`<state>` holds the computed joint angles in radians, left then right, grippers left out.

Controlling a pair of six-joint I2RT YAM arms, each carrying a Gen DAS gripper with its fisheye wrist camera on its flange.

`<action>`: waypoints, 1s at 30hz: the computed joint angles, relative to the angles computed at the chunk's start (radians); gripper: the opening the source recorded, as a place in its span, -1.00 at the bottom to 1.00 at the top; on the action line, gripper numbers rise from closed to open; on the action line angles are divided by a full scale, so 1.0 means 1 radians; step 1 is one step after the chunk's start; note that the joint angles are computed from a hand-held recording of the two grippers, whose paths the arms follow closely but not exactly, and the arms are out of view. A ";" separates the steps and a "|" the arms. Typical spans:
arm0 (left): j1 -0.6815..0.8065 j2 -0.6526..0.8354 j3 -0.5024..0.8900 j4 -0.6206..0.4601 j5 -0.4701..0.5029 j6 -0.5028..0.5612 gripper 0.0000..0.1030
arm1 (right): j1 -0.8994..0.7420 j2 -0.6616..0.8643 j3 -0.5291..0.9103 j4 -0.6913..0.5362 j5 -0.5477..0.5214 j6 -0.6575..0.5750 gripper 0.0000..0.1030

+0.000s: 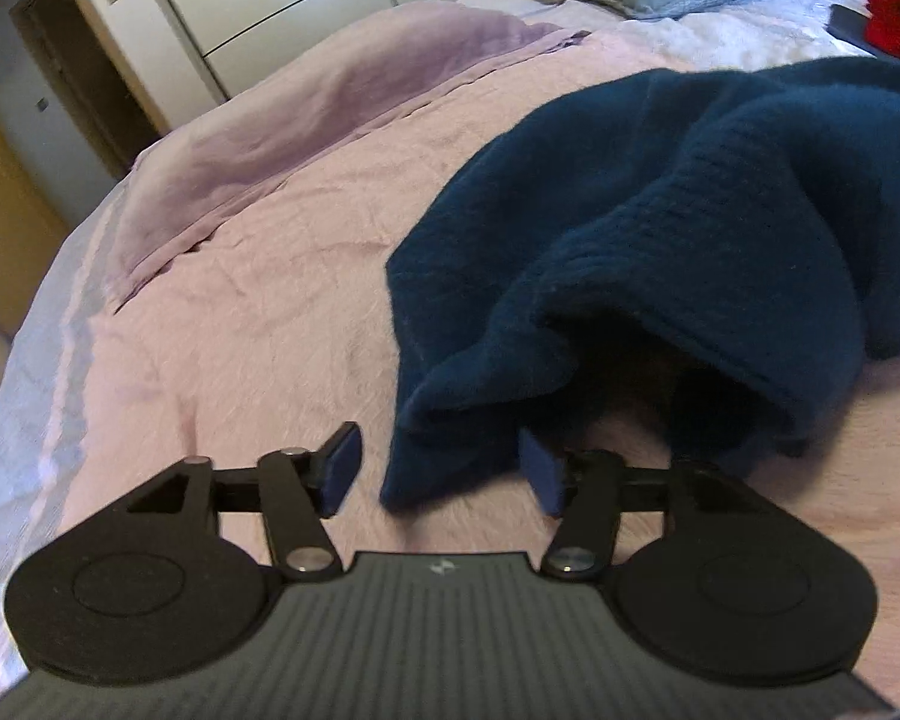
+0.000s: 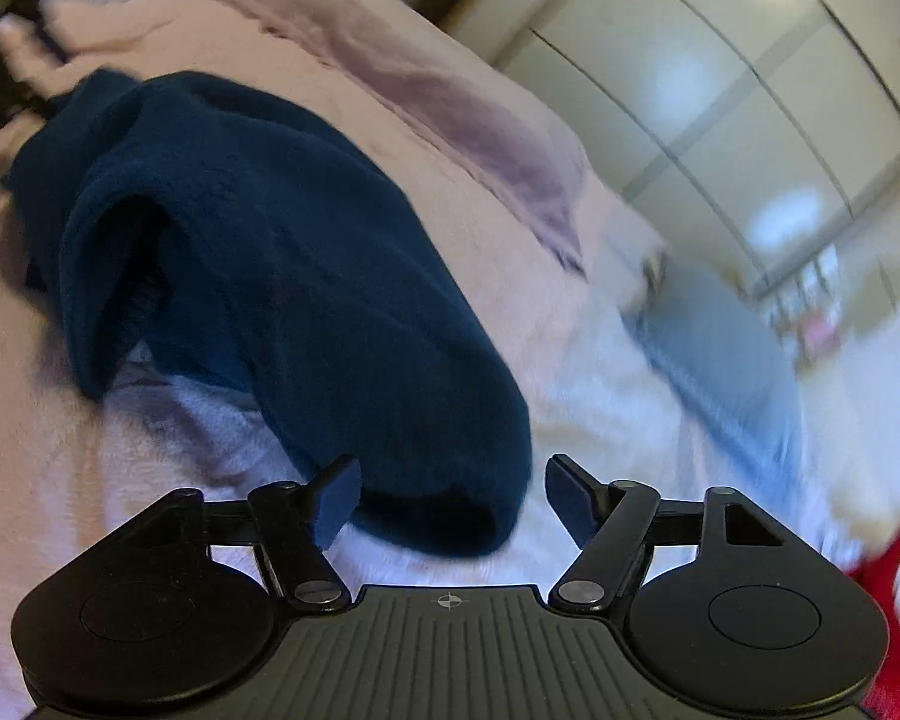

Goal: Fold clothes
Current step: 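Grasp the sweater edge with the left gripper while the right gripper grasps it too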

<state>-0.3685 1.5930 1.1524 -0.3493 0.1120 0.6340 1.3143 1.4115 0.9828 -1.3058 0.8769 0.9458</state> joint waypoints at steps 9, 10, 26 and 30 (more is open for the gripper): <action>0.012 0.138 0.083 0.013 0.108 0.040 -0.54 | -0.092 -0.059 -0.177 0.351 0.030 -0.457 0.39; 0.011 0.138 0.089 0.005 0.108 0.038 -0.56 | -0.105 -0.078 -0.183 0.353 0.017 -0.459 0.39; 0.018 0.110 0.050 0.060 0.128 -0.006 -0.68 | -0.016 -0.014 -0.171 0.222 0.042 -0.306 0.39; 0.036 0.087 0.061 0.052 0.148 -0.017 -0.69 | -0.013 -0.045 -0.128 0.169 0.057 -0.310 0.39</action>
<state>-0.3321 1.6797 1.2134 -0.2973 0.2596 0.6171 1.3012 1.3669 0.8551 -1.1365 0.9336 0.6362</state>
